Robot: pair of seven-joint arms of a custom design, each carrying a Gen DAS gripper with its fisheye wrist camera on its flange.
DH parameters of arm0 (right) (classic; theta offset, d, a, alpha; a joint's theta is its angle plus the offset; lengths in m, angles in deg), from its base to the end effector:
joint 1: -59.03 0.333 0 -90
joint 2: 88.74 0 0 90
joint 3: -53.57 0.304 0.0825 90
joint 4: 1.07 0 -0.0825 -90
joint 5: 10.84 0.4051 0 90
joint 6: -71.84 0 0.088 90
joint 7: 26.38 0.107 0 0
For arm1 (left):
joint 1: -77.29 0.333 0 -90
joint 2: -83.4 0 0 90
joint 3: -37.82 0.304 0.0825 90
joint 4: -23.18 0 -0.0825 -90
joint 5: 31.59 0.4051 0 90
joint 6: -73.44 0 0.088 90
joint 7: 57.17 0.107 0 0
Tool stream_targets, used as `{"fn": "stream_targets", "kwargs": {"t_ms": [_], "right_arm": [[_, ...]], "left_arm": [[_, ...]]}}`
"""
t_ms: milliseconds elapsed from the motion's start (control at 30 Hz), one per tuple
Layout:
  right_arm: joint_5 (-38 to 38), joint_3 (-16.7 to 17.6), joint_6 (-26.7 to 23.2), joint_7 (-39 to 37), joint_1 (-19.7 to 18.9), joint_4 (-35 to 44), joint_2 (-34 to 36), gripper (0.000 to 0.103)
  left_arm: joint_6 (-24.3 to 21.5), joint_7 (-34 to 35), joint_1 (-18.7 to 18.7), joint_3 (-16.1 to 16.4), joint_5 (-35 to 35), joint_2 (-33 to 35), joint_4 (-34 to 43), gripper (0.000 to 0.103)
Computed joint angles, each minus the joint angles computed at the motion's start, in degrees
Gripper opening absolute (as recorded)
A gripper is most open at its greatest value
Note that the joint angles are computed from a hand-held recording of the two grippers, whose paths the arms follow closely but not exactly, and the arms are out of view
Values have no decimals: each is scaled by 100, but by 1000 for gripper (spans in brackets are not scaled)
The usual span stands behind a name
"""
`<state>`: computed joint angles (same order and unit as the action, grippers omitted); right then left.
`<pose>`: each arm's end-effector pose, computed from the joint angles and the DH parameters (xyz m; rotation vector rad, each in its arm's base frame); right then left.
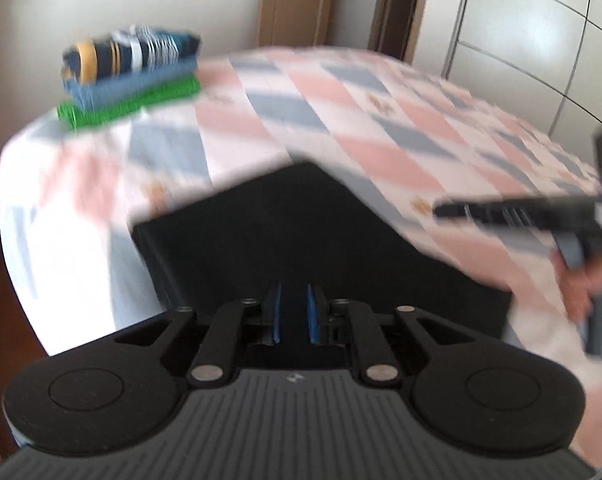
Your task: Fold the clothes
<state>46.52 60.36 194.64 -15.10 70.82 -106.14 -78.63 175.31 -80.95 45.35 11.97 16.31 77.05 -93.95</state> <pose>0.6020 0.2362 0.4448 -2.2061 0.4439 0.1388 0.3364 -0.4244 0.4820 -2.1335 0.9575 -0.5361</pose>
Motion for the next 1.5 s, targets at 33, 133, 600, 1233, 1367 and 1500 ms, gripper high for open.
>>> {"fn": "stream_targets", "kwargs": {"t_ms": [33,133,600,1233,1367,1500], "right_arm": [[94,40,-251,-185,-20,-2,-56,13],[-24,141,-538,-759,144,-94,-129,13],[-1061,430,-1040,1806,160,1573,1381,50],[-1356,-229,-373,400,36,-699,-601,11],[-1133,-327,-640,395,-18,-626,-762,19],[-1201,-467,-852,445,-90,-743,-962,20]], "left_arm": [[95,152,58,89,18,-154,-180,11],[606,555,301,294,-82,-551,-771,11],[1297,600,920,24,-974,-1316,-1401,9],[171,-257,-252,178,-1834,892,1179,23],[-383,-132,-434,260,-1948,1189,1790,26],[-499,-122,-549,358,-2192,1471,2111,30]]}}
